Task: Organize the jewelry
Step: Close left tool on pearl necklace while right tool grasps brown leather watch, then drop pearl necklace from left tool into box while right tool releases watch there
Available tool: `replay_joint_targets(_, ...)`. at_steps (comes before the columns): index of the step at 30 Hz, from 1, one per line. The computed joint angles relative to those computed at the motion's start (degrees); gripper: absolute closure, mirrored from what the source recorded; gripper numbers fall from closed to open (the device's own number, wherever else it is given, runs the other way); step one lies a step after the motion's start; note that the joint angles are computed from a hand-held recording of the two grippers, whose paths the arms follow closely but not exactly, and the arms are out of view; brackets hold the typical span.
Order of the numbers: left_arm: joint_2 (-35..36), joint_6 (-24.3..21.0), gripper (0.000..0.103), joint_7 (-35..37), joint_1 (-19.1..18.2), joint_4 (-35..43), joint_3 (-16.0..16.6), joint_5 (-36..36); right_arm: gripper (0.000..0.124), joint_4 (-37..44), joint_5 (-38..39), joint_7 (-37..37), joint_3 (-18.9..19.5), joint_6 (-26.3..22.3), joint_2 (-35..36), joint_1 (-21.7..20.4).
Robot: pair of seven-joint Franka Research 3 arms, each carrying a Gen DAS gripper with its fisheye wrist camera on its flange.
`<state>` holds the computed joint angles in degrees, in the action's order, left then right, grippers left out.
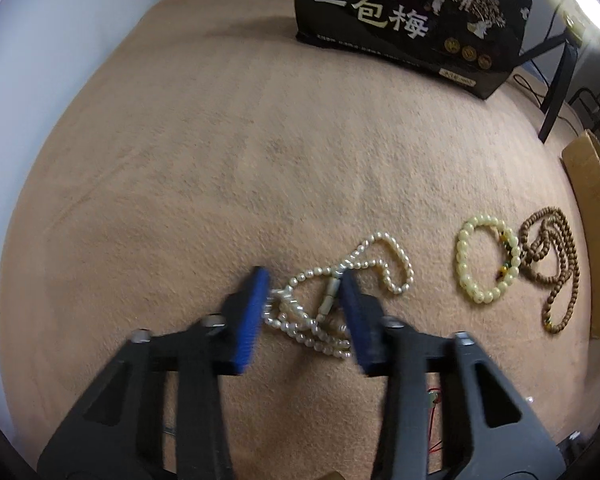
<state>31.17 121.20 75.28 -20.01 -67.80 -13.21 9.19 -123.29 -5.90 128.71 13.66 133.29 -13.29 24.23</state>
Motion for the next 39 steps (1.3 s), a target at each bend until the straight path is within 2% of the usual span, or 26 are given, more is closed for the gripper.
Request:
replay_joint_targets(1,-0.08,0.18,0.085,0.25,0.39,-0.17,-0.08,-0.41,0.085,0.18,1.14,-0.86,-0.31,0.06,0.47,0.28)
replay_joint_targets(3,-0.36,0.56,0.095,0.45,0.99,-0.65,-0.27,-1.30,0.097,0.56,1.43,-1.34,-0.33,-0.40,1.00,0.41)
replay_joint_targets(4,0.11,0.38,0.097,0.65,1.29,0.02,-0.44,-1.94,0.108,0.74,1.13,-1.29,-0.25,-0.50,1.08,0.42)
replay_joint_targets(6,0.78,-0.37,0.098,0.72,1.88,1.36,-0.75,-3.49,0.116,0.74,1.95,-1.99,-0.68,-0.23,0.96,0.49)
replay_joint_targets(9,0.89,-0.06,0.098,0.33,2.40,2.19,-0.80,-4.80,0.116,0.01,2.80,-1.78,-0.97,0.71,-0.09,0.19)
replay_joint_targets(20,-8.85,9.24,0.098,1.69,4.86,-7.48,-1.74,-8.08,0.116,-0.14,-1.87,1.21,0.35,2.59,-3.65,-2.55)
replay_joint_targets(25,-11.66,11.97,0.098,2.75,5.17,-9.04,-2.39,-9.72,0.116,-0.27,-4.45,2.67,0.88,2.63,-6.04,-4.29)
replay_joint_targets(35,-15.58,16.48,0.098,6.18,5.00,-9.83,-3.89,-14.56,0.116,-3.07,-8.56,6.19,1.45,2.01,-14.00,-10.47)
replay_joint_targets(39,-15.65,16.79,0.098,8.00,3.84,-8.30,-4.90,-16.30,0.116,-4.49,-9.13,6.80,1.52,0.91,-17.48,-13.13)
